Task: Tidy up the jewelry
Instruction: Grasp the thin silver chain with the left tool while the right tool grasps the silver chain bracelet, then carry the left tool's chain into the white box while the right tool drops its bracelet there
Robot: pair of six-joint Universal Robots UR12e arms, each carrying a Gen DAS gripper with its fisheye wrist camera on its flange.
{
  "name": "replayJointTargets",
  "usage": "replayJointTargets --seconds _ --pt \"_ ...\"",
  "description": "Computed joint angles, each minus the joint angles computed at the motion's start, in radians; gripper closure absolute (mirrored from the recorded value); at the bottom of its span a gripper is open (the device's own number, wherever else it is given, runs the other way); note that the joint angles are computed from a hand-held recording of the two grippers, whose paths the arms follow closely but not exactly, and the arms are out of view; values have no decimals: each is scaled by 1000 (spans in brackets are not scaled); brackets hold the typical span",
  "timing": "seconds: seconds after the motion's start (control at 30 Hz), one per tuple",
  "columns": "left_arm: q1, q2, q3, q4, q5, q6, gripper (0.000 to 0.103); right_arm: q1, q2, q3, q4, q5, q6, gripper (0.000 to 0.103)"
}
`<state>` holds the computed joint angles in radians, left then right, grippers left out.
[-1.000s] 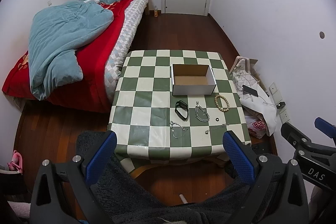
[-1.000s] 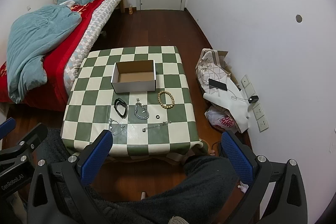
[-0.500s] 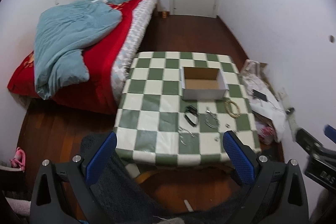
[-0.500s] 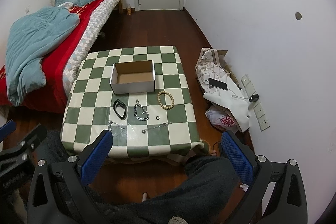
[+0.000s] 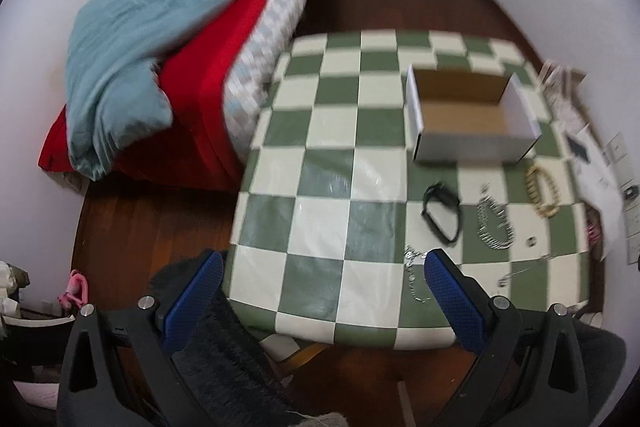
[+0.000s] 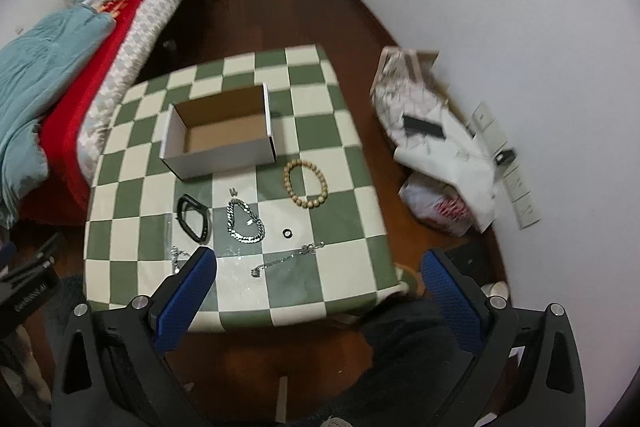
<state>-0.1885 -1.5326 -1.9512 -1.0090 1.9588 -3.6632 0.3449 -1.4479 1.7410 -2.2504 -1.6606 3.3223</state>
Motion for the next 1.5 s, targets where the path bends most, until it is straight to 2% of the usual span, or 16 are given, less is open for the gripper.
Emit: replayJointTargets --seconds 0.17,0.3,0.37,0.5,0.6,0.67,0.7,0.73,0.77,0.8,0.83,0.97,1.03,1.17,1.3,1.5 --pt "-2 -87 6 -31 10 33 0 -8 101 -33 65 44 -2 24" --pt "-13 -151 17 -83 15 83 0 -3 179 -60 111 74 -22 35" --pt "-14 -173 25 -117 1 97 1 4 208 -69 126 78 -25 36" --pt "-10 -198 29 -114 -48 118 8 3 245 -75 129 118 -29 37" --pt "-6 -212 35 -109 -92 131 21 2 262 -77 115 138 -33 37" --pt "-6 -211 30 -69 -106 149 31 -2 272 -78 105 165 -32 37" --pt "-8 -213 38 -84 -103 151 35 -3 275 -78 99 176 -30 37" --pt "-6 -208 31 -57 -122 170 50 -3 281 -81 92 184 -29 37" --pt "0 -201 19 -23 -155 188 76 -2 287 -83 81 186 -30 37" --pt "2 -198 15 -16 -166 198 90 -2 291 -84 76 188 -32 37" --pt "0 -199 16 -24 -161 205 99 1 298 -89 78 188 -35 37" --pt "-6 -198 9 -11 -129 230 101 29 311 -104 79 127 -58 42" --pt "-6 -196 2 -7 -103 234 101 40 311 -101 59 101 -61 50" --pt "8 -189 -10 -5 -81 225 103 52 307 -95 33 66 -75 95" --pt "27 -170 -24 5 -83 204 103 45 302 -93 44 83 -46 95" --pt "30 -140 -25 68 -80 225 103 23 251 -48 -19 141 -25 95"
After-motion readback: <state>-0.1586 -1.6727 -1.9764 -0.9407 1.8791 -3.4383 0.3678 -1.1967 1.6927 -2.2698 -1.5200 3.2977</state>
